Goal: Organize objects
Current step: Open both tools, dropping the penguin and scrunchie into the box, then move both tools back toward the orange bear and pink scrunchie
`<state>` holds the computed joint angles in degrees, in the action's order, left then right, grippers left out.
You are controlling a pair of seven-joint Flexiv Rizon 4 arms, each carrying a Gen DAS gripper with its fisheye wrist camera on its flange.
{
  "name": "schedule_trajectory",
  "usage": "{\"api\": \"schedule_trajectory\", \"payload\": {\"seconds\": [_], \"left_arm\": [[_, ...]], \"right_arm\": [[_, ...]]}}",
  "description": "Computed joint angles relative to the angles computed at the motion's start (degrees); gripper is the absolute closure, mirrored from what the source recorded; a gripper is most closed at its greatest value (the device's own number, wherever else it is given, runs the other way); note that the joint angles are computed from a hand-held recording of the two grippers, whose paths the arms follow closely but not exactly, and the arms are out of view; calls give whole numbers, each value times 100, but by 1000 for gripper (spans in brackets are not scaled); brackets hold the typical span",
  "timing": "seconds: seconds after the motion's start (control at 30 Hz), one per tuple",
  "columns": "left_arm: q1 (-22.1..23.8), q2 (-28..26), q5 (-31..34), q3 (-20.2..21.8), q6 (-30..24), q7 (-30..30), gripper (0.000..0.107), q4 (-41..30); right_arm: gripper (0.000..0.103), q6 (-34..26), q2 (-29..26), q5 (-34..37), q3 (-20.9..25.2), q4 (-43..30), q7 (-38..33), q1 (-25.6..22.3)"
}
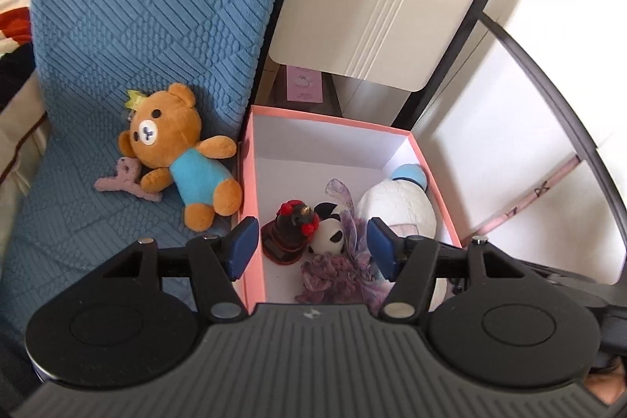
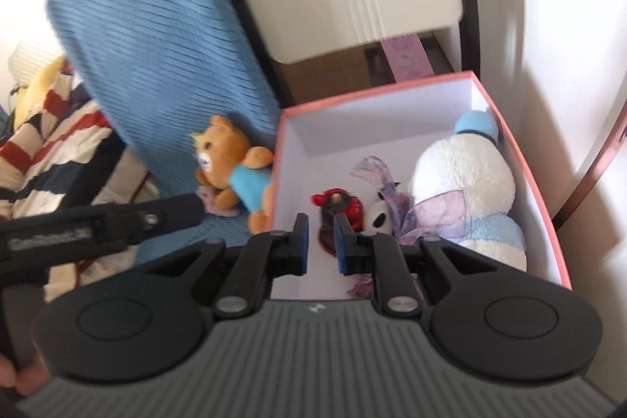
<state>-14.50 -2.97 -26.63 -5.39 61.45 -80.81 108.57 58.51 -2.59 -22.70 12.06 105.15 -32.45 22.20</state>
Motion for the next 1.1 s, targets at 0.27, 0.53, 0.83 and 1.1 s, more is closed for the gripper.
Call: {"api": "schedule_trajectory", "payload": {"seconds": [0.27, 0.53, 0.83, 1.1], "left_arm": [[-35, 945, -400, 307, -87, 521, 33, 720], [-26, 1687, -516, 641, -160, 1027, 18, 1207], [79, 2207, -645, 950, 45, 1454, 10, 1725], [40, 2164, -1192, 1139, 189, 2054, 10, 1921]], "right_arm": [[68, -297, 465, -780, 285, 172, 754, 210], [31, -791, 668, -1682, 580, 219, 1450, 426], [15, -1143, 607, -1912, 715, 196, 1898, 701], [15, -1197, 330, -2158, 664, 92, 2004, 951]]}}
